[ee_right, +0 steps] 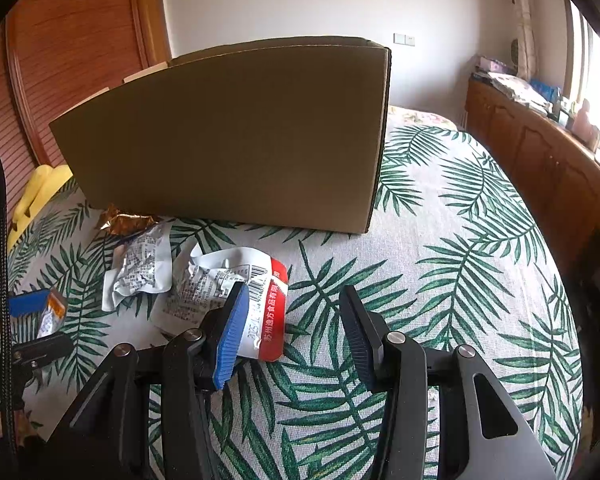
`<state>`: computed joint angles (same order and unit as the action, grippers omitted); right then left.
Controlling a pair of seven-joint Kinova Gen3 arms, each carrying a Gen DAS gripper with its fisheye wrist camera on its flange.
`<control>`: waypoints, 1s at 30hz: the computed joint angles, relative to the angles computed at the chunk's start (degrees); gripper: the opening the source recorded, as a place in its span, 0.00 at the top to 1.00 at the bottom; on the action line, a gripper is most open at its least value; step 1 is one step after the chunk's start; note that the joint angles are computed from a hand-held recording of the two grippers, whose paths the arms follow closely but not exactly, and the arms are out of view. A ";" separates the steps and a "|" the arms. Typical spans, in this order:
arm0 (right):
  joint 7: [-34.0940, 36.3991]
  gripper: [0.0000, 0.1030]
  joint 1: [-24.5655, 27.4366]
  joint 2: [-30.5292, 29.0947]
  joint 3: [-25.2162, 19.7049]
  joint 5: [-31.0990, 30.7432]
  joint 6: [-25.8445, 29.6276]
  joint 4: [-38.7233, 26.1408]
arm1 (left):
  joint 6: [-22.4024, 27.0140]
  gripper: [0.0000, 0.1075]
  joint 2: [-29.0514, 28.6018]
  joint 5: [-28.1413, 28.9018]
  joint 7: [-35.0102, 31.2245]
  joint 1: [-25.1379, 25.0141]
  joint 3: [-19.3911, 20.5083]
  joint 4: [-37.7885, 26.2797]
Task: Organize snacks
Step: 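Grasp the orange-label clear packet with left tool while right tool grasps the white red-edged packet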
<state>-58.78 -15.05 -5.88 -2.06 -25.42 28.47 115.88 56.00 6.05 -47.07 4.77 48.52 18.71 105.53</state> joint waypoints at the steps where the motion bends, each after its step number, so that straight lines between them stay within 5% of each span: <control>1: -0.10 0.54 0.00 0.00 -0.03 0.05 -0.01 0.00 | -0.80 0.42 -0.51 0.22 0.19 -0.21 -0.12 0.46; 8: 2.19 0.54 -0.49 -0.33 0.65 -1.37 -0.24 0.36 | -4.58 0.41 -2.40 0.80 0.60 -2.65 0.48 2.40; 19: 8.72 0.54 1.64 3.93 0.77 -7.57 10.85 -7.97 | -2.72 0.41 -2.85 -2.21 3.46 -1.64 1.93 2.83; 30: 3.33 0.54 0.82 12.47 -4.84 1.62 20.72 -19.56 | -2.86 0.41 -3.79 -3.52 5.62 -1.65 2.88 3.46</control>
<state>-55.45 -14.23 6.59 -6.90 -23.81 49.19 96.33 53.14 2.26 -50.59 10.39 46.87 21.59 108.99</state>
